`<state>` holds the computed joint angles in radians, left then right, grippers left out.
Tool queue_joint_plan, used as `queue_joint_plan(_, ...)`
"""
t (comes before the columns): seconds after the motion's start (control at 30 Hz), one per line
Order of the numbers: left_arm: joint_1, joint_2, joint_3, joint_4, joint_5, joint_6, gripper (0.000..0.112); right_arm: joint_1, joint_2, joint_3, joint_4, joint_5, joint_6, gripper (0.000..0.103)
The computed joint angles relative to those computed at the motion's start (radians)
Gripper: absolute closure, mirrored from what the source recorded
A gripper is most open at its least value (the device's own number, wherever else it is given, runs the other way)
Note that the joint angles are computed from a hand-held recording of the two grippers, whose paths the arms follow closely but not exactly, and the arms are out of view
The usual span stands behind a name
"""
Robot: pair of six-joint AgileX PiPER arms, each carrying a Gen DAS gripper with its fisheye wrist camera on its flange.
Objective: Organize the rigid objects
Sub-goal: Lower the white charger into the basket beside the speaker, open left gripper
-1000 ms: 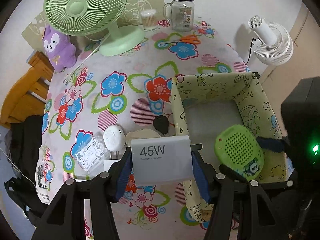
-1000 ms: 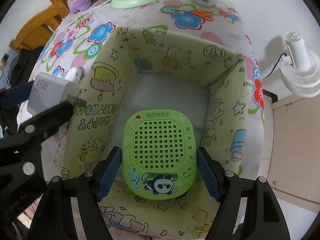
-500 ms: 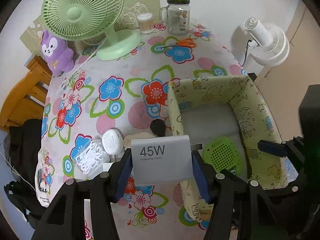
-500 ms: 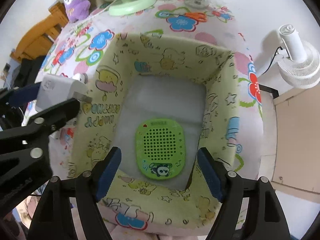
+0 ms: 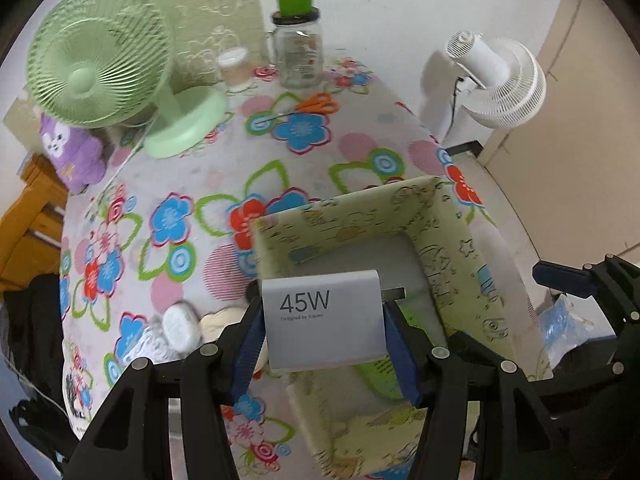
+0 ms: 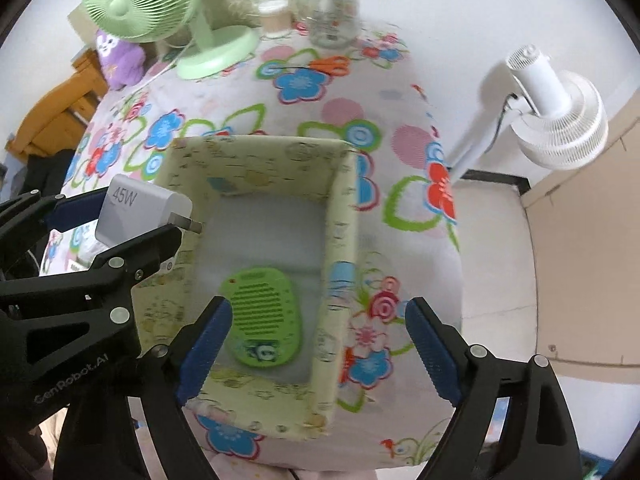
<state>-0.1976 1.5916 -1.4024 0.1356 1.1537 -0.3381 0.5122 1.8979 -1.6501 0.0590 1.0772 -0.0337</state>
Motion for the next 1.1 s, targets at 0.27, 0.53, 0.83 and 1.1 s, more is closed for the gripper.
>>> queue_joint_plan(0.27,-0.010,0.131,-0.060,-0.036,-0.010,0.023,0.053,-0.061,0.038,-0.004,-0.007,0.008,0.002,0.013)
queue_joint_plan(0.53,-0.025,0.199,-0.048,-0.039,-0.073,0.018,0.049,-0.092,0.068,-0.001,0.008,0.010,-0.027,0.013)
queue_joint_plan(0.83,-0.045,0.169,-0.057,-0.027,-0.068,0.017,0.028,-0.068,0.059,0.016,-0.010,0.003,-0.019,0.012)
queue_joint_plan(1.1,-0.016,0.050,-0.019,-0.041,-0.042,0.009,0.027,-0.028,0.001,0.034,-0.041,-0.015,0.025,0.012)
